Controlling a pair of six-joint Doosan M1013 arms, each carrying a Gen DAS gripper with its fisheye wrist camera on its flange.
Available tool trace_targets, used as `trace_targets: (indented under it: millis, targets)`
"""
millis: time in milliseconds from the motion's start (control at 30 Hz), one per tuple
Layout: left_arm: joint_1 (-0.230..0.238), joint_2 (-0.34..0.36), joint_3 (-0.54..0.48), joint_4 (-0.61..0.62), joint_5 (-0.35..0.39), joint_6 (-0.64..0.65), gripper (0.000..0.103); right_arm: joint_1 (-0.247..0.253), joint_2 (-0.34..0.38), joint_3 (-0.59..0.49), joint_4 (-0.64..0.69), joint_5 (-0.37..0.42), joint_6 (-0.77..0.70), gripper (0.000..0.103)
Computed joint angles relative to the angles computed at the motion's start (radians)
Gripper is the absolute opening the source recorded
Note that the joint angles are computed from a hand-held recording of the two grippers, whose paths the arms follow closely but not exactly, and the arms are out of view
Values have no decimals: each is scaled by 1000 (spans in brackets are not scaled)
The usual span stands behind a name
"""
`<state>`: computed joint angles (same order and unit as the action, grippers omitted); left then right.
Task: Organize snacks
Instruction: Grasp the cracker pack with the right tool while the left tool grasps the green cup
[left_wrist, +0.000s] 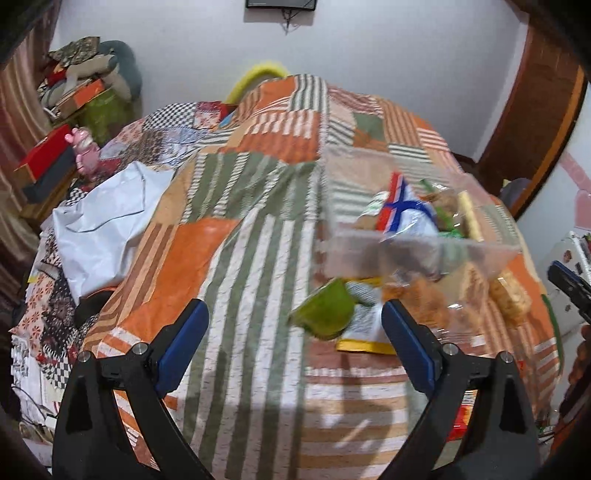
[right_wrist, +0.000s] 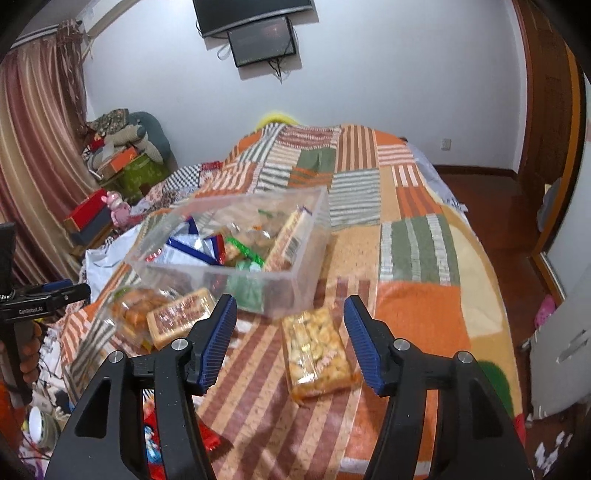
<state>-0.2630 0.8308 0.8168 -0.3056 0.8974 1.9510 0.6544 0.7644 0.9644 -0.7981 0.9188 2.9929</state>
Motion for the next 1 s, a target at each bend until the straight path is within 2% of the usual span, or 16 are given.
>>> trace_targets:
  millis: [267, 367, 567, 700, 900, 1000]
  targets:
    - [-17, 25, 5, 36, -11, 39, 96, -12, 7, 15, 85, 1, -32, 57]
    - [-26, 32, 5, 64, -29, 31, 91, -16, 12, 14, 119, 0, -51, 57]
    - [-30, 79, -64, 48, 32, 14, 87, -23, 26, 0, 172, 7, -104, 57]
    - [-27, 92, -82, 19, 35, 22, 87, -31, 30, -2, 201, 1, -118, 57]
    - [-24, 114, -111, 1, 68, -5, 87, -42, 18, 26, 246, -55, -109, 57]
    - [-21, 119, -113, -17, 68, -12, 87, -41, 13, 37, 241, -64, -95, 50]
